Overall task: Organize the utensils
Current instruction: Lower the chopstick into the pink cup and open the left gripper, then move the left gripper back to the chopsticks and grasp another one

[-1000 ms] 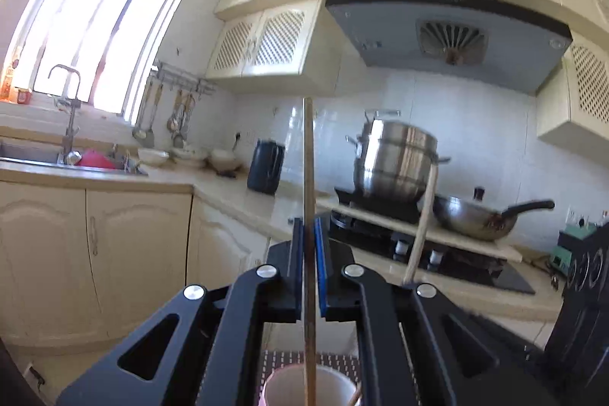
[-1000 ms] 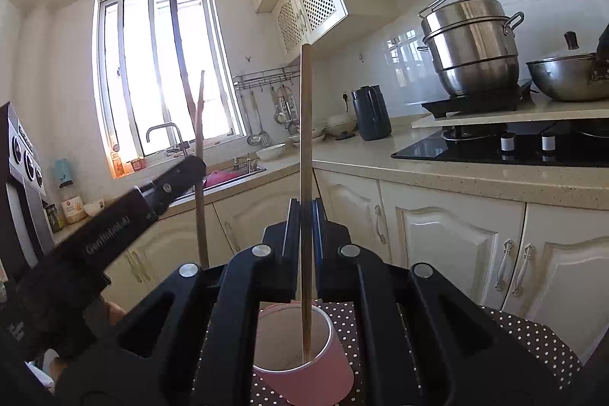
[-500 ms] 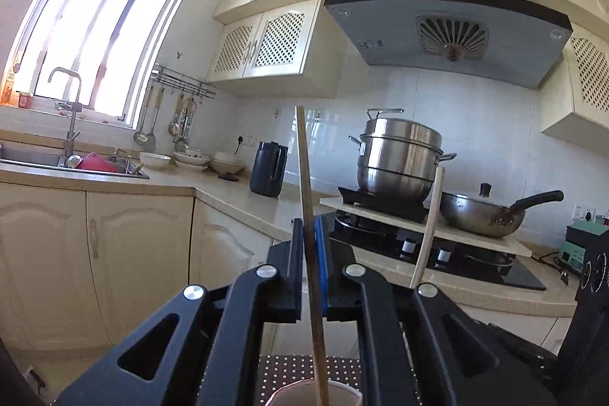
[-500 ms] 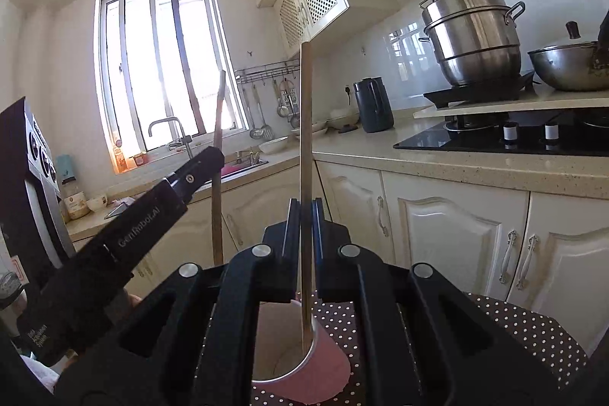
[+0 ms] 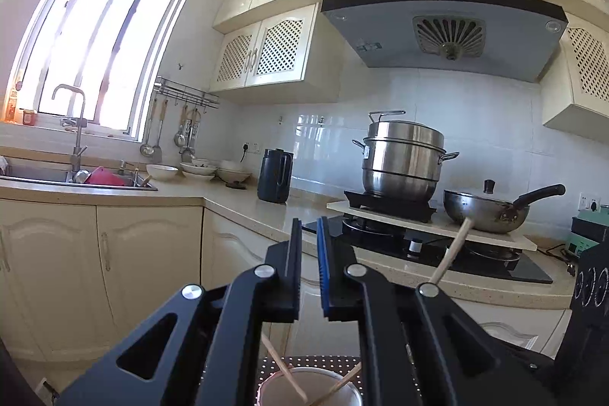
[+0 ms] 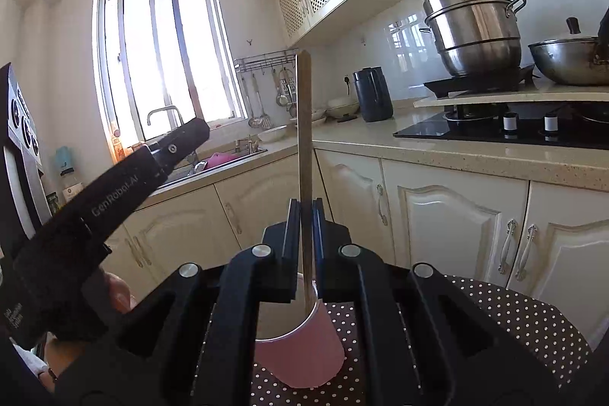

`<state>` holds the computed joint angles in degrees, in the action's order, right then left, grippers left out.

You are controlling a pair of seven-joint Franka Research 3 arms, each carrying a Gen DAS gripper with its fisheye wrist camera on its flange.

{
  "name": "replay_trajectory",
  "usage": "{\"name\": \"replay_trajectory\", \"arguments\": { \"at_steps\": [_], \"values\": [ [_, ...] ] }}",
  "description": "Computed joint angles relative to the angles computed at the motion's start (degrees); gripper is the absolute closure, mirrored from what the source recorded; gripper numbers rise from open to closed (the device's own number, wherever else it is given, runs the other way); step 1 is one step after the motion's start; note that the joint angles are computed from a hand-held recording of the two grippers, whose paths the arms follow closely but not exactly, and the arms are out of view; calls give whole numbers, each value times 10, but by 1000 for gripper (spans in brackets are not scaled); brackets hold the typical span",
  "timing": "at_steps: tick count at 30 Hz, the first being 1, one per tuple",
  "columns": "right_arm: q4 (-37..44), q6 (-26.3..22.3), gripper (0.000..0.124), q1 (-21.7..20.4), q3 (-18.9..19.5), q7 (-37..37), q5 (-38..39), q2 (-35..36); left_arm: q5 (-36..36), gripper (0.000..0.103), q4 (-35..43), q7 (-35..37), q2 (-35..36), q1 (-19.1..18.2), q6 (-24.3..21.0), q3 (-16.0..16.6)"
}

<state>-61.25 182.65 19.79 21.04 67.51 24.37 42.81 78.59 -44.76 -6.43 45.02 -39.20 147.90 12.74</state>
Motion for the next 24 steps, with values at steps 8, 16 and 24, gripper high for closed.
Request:
{"name": "replay_trajectory", "arguments": {
  "at_steps": [8,16,24],
  "values": [
    [12,-36,116,17,-28,18,0,4,-63,95,-36,48,-16,23,9,-30],
    [21,-104,112,43,-76,57,-1,-7,-115,84,-133,101,-82,43,11,-67],
    [-85,-74,68,62,-120,112,-24,-90,-90,55,-289,105,-203,52,-36,-118]
  ]
}}
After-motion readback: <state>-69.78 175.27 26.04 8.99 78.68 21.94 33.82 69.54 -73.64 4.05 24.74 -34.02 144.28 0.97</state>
